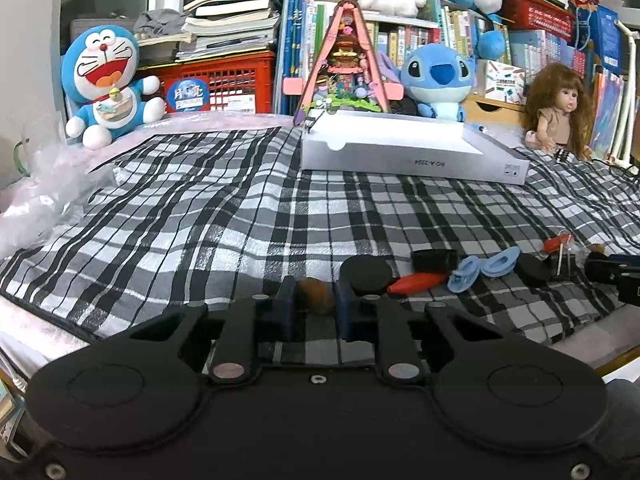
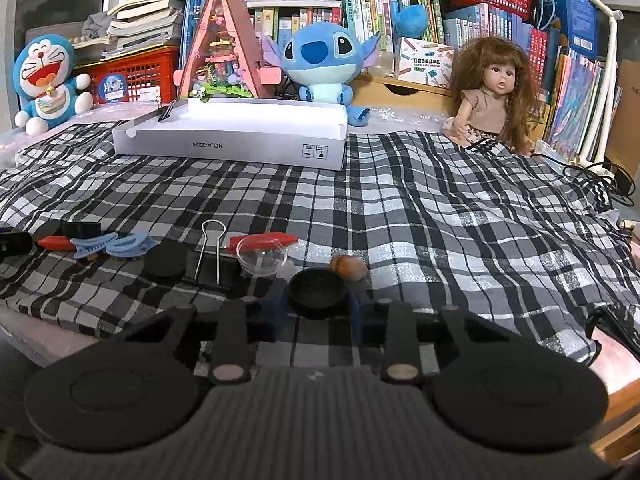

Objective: Organize rigid objects
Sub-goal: 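Grasp the brown egg with the left gripper while the right gripper grasps the black cup, then carry the brown egg and black cup in both grippers over the white tray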

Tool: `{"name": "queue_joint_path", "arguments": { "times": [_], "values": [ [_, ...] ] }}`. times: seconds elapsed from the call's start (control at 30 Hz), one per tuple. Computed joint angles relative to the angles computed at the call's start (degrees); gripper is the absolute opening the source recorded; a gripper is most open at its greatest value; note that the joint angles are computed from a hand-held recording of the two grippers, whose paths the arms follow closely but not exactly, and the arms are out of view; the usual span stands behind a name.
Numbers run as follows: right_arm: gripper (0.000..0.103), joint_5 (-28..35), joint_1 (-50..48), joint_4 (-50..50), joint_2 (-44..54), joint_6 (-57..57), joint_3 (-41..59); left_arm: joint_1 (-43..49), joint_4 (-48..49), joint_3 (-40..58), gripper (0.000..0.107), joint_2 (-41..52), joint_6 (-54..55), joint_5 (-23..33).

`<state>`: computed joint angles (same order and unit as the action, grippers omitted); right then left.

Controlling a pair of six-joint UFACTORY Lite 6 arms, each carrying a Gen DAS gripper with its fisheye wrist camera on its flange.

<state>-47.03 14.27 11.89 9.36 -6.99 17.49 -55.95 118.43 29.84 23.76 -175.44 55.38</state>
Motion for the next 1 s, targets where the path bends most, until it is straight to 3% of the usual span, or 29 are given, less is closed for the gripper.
{"name": "queue_joint_path", "arguments": {
  "times": [0.27,0.5,0.87,1.0],
  "values": [
    [0.037,4.75,-2.36,-3.62,-7.55,1.42,-1.63,2.91,2.59,-0.46,0.019,-5.32,3.66,-2.76],
    [0.037,14.41,-9.04,-17.95,-9.15,14.89,5.02,14.35,14.17,2.85,0.019,-11.31,3.82,-14.14],
    [0.037,27.04,-12.26,-46.27,-0.37,45.34,25.67,24.54,21.02,20.56,0.019,-7.13,7.93,-29.40],
    [0.037,30.82,-12.04,-59.22,4.15,58.81,34.38,26.84,15.72,31.77,0.019,-1.34,16.15,-35.79]
  ]
}}
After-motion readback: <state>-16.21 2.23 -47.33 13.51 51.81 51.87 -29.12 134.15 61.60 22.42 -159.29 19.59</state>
